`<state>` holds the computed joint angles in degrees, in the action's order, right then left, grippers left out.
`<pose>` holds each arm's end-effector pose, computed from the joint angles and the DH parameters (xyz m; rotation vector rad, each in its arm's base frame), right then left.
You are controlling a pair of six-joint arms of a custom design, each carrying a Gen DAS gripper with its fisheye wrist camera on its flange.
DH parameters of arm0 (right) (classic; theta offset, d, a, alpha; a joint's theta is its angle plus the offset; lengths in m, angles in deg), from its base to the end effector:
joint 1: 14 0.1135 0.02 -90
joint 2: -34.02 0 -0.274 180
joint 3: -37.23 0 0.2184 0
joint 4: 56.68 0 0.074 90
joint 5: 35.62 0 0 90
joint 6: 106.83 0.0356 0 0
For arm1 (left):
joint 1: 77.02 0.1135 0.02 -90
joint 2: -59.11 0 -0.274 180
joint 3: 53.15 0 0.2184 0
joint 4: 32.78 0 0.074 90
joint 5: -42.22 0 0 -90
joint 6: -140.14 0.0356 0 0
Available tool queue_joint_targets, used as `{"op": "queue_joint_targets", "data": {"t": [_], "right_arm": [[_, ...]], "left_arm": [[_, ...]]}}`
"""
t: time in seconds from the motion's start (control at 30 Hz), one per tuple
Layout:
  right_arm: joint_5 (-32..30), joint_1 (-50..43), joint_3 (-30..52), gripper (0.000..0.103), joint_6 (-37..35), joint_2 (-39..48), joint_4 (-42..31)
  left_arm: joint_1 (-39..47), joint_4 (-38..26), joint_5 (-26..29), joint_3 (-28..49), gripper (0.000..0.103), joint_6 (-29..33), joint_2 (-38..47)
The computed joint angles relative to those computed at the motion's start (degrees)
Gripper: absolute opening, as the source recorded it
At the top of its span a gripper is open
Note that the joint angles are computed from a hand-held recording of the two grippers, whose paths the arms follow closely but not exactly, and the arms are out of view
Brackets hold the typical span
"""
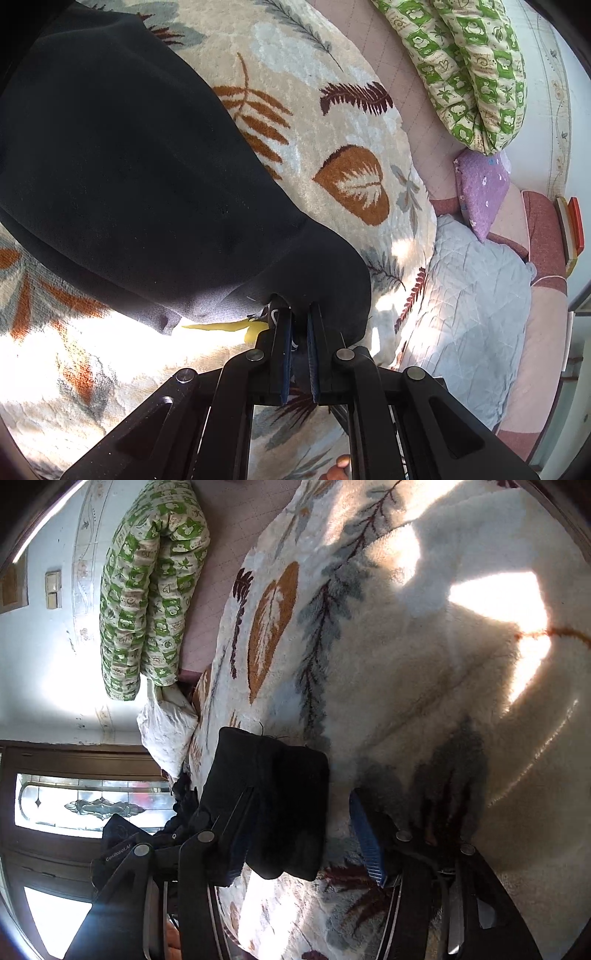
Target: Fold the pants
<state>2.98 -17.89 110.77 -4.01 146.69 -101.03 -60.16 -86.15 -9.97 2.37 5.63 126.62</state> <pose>0.3071 0.0070 0.1329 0.3304 2.7769 1.3536 0.1704 0.0288 0.2285 -1.2043 2.4253 -1.0389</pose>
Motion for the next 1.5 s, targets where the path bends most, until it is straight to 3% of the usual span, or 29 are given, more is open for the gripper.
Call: {"op": "queue_joint_targets", "data": {"t": [0.03, 0.23, 0.4, 0.47, 0.53, 0.63, 0.73, 0.93, 1.13, 1.33, 1.5], "right_arm": [[-1.4, -0.2, -0.9, 0.064, 1.4, 0.0, 1.7], [-2.9, 3.3, -4.2, 0.069, 13.1, 1.5, 16.4], [-3.6, 5.1, -2.5, 0.07, 13.4, 2.0, 15.1], [-4.3, 4.4, -3.0, 0.056, 12.3, 2.2, 14.7], [-5.6, 3.4, -4.3, 0.019, 12.5, 2.7, 16.0], [-7.9, 1.7, -6.1, 0.011, 12.7, 2.6, 18.0], [-7.8, 0.9, -5.4, 0.01, 11.7, 0.7, 16.7], [-6.6, 0.6, 1.1, 0.009, 7.5, -2.2, 7.6], [-3.4, 3.2, 8.4, 0.009, 4.3, -3.2, -0.8], [1.2, 6.8, 12.5, 0.01, 4.3, -2.7, -3.5], [3.9, 5.1, 7.8, 0.013, 4.2, 0.1, -1.2]], "left_arm": [[0.1, 0.0, 0.1, -0.1, 0.006, -0.1, 0.0], [0.0, -0.7, 0.0, 0.3, 0.006, 0.2, 0.0], [0.8, -0.9, 0.4, 0.2, 0.006, 0.4, -0.2], [1.2, -0.9, 0.6, -0.1, 0.007, 0.5, -0.4], [1.0, -0.9, 0.7, -0.2, 0.007, 0.5, -0.6], [-1.1, -0.3, 0.3, -0.6, 0.007, -0.9, -1.3], [-3.4, 0.5, -0.4, -1.0, 0.007, -2.6, -1.9], [-5.4, 2.1, 0.5, -1.7, 0.007, -5.2, -1.6], [-1.4, 0.6, 3.7, -1.1, 0.007, -3.4, -1.4], [2.2, -1.1, 5.0, -0.3, 0.007, 0.0, 0.2], [1.2, 1.5, 5.9, -0.5, 0.007, -1.5, 3.6]]}}
